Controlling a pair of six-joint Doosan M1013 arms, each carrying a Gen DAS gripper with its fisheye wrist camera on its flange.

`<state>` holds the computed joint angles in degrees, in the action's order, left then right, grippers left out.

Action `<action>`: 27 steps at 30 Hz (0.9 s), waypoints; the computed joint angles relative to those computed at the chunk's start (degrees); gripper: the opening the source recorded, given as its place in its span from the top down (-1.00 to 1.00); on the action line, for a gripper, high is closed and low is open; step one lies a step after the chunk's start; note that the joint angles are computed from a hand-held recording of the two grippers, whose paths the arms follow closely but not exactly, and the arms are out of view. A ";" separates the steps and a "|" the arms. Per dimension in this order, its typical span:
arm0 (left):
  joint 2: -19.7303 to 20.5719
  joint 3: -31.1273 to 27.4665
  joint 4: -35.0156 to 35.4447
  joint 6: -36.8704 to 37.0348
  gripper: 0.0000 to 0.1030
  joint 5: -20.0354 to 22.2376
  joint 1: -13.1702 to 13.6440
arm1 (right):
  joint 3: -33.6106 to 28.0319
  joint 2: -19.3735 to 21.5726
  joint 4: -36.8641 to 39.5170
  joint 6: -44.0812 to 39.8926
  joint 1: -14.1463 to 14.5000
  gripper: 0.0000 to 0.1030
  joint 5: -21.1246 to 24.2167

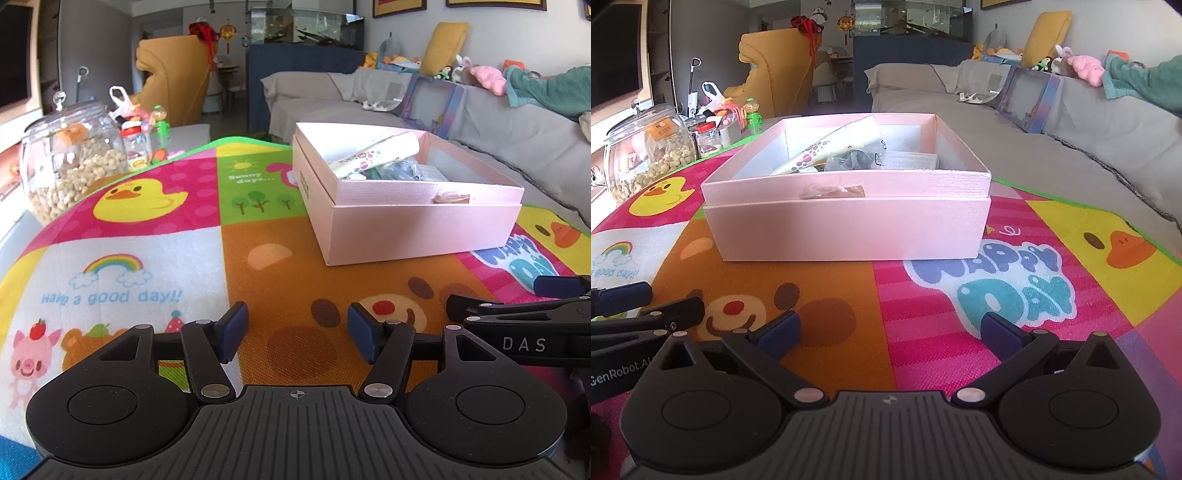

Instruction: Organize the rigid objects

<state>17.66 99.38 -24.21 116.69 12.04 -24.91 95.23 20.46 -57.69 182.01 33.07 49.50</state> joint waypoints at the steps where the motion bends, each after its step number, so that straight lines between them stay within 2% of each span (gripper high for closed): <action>1: 0.00 -0.01 -0.04 0.01 -0.27 0.01 -0.01 | 0.05 -0.03 -0.07 0.11 -0.01 -1.00 -0.06; 18: -0.01 -0.01 -1.19 0.89 -0.27 0.14 0.04 | 0.32 -0.15 -0.28 0.55 -0.05 -1.00 -0.28; 27: 0.00 -0.01 0.76 -0.59 -0.27 -0.04 -0.07 | 0.31 -0.14 -0.28 0.53 -0.04 -1.00 -0.26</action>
<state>17.65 99.37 -23.45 116.09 12.00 -24.98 95.54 20.32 -57.97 182.54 33.03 49.24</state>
